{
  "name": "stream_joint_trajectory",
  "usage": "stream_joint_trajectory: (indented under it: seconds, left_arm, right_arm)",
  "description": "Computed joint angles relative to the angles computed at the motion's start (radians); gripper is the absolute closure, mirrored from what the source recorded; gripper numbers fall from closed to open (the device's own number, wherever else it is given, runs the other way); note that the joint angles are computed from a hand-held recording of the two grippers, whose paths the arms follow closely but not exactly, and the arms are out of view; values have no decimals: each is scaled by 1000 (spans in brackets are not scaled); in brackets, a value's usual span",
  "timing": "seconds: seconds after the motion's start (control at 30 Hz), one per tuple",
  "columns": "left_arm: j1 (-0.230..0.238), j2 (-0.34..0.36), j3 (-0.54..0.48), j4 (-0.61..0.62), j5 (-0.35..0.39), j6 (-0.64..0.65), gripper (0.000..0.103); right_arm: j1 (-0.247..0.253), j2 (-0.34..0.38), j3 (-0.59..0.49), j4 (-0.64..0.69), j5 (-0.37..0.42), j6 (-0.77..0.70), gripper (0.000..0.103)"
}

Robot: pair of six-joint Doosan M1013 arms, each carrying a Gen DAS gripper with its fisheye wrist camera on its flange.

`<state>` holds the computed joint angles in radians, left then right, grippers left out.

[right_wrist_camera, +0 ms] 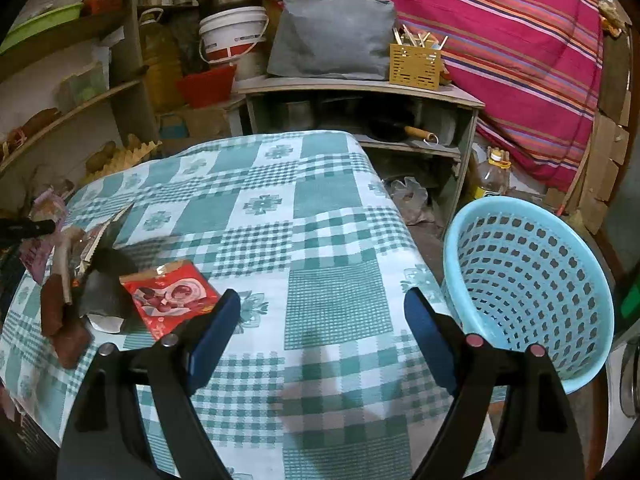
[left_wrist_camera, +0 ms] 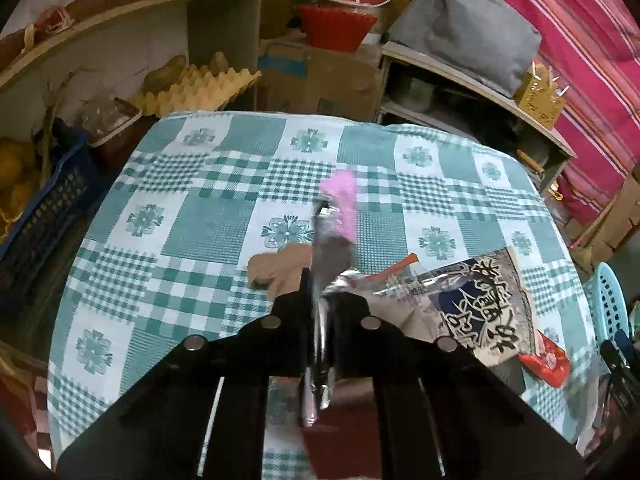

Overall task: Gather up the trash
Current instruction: 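Grasp the pink foil wrapper with the left tool while the right tool grasps the red wrapper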

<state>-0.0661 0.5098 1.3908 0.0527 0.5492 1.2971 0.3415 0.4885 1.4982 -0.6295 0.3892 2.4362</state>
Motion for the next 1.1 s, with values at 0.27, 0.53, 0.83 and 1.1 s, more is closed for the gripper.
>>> stream_joint_trajectory:
  seconds: [0.27, 0.53, 0.83, 1.1]
  left_arm:
    - [15, -65, 84, -24, -69, 40, 99]
    - [16, -122, 182, -25, -114, 67, 99]
    - [12, -150, 256, -27, -136, 70, 99]
    - [9, -148, 262, 8, -142, 28, 99]
  right_arm:
    - [22, 6, -16, 44, -14, -67, 20]
    - [61, 15, -33, 117, -21, -194, 20]
    - [109, 85, -118, 72, 103, -315, 21]
    - [102, 127, -178, 201, 157, -483, 63]
